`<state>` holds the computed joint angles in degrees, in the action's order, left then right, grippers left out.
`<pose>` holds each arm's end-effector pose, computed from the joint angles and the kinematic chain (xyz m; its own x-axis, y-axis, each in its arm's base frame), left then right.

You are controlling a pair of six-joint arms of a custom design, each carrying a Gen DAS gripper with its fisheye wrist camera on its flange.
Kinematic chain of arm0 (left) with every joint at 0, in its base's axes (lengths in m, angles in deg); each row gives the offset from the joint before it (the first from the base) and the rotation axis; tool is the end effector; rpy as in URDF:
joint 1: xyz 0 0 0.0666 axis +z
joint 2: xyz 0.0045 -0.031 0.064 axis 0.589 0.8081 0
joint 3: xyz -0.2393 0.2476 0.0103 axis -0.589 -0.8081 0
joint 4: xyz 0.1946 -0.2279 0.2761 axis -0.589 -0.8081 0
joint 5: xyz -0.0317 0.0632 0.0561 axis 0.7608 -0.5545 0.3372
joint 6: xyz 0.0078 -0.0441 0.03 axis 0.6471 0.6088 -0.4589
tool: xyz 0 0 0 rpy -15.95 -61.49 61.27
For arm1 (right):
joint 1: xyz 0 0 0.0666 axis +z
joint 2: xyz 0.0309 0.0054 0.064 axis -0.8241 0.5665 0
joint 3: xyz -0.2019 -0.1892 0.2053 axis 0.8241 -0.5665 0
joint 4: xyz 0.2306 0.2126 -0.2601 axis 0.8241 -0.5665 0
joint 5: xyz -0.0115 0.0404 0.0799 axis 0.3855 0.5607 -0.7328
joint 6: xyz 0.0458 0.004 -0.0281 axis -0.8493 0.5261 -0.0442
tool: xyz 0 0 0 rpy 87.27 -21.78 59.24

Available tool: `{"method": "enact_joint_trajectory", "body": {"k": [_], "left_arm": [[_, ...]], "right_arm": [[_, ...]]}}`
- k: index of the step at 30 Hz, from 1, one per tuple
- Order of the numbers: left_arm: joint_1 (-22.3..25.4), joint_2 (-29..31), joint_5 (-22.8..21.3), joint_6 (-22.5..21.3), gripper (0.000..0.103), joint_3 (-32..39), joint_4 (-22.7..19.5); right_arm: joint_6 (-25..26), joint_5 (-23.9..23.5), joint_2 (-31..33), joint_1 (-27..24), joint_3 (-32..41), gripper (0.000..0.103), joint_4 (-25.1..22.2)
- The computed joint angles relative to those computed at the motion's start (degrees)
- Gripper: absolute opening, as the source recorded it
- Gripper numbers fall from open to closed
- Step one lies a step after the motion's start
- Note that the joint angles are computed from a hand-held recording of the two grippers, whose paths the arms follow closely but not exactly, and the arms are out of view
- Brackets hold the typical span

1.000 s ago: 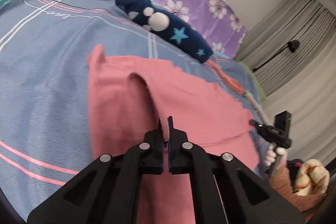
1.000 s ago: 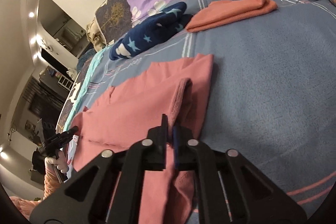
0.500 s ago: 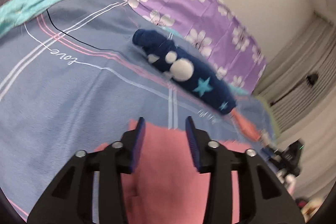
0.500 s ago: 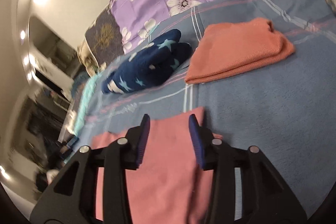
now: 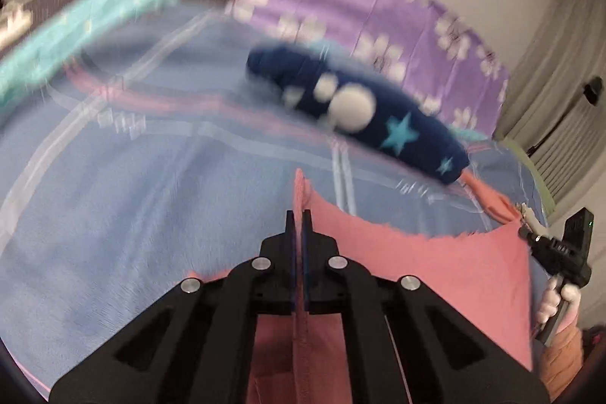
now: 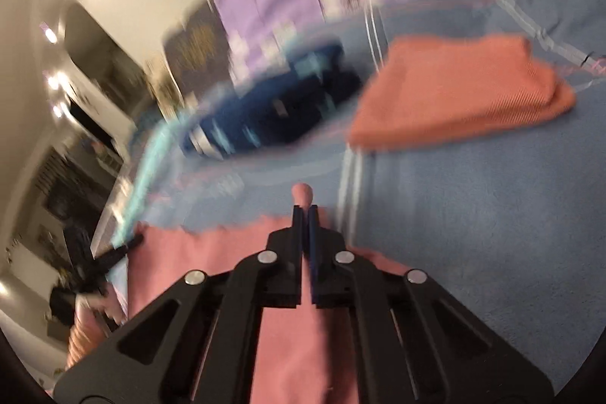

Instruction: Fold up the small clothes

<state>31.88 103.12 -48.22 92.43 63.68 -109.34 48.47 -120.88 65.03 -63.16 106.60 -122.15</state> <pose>0.5915 -0.0517 0.4180 -0.6709 -0.2244 -0.7068 0.0551 0.9354 -0.3492 0.5744 -0.0574 0.4074 -0.6853 0.3832 -0.6193 -0.1018 0.7916 0.6025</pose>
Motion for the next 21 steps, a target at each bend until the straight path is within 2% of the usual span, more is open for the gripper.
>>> {"method": "enact_joint_trajectory", "body": {"k": [1, 4, 5, 6, 7, 8, 12, 14, 16, 18, 21], "left_arm": [[-0.4, -0.3, -1.5, -1.6, 0.002, 0.2, -0.2], [-1.8, 2.2, -7.0, -6.3, 0.003, 3.5, -4.7], [-2.4, 3.0, -9.1, -8.1, 0.004, 4.2, -6.1], [-2.8, 3.0, -11.0, -9.2, 0.006, 4.1, -6.3], [-3.1, 2.7, -12.3, -9.9, 0.015, 3.6, -6.4], [-3.3, 1.9, -12.8, -9.7, 0.022, 2.7, -6.1], [-5.7, -3.4, -11.6, -10.0, 0.029, -0.8, -4.6], [-8.9, -5.6, -9.8, -9.9, 0.037, -1.6, -5.1], [-13.4, -6.8, -6.6, -9.8, 0.037, -2.0, -7.0], [-17.6, -6.8, -6.3, -10.4, 0.039, -2.2, -8.2], [-26.3, -7.3, -10.9, -13.4, 0.05, -4.0, -6.5]], "right_arm": [[-0.4, 0.9, -0.2, -0.2, -0.1, 0.003, 0.3], [1.1, 4.4, 2.1, -0.4, 2.4, 0.011, -5.8], [0.2, 4.9, 2.2, -0.6, 2.2, 0.02, -7.3], [-0.4, 4.4, 1.7, -1.0, 1.2, 0.025, -7.1], [-0.5, 3.9, 0.8, -1.3, -0.1, 0.025, -6.6], [0.8, 3.6, -0.8, -1.9, -1.8, 0.025, -6.5], [8.0, 5.4, -5.3, -4.0, -5.1, 0.026, -9.9], [9.8, 5.2, -6.1, -5.0, -5.9, 0.025, -11.6], [10.4, 4.0, -6.6, -5.9, -7.0, 0.023, -11.8], [10.5, 2.1, -6.4, -6.4, -7.5, 0.023, -11.6], [10.3, -0.5, -6.8, -6.6, -9.5, 0.023, -9.5]]}}
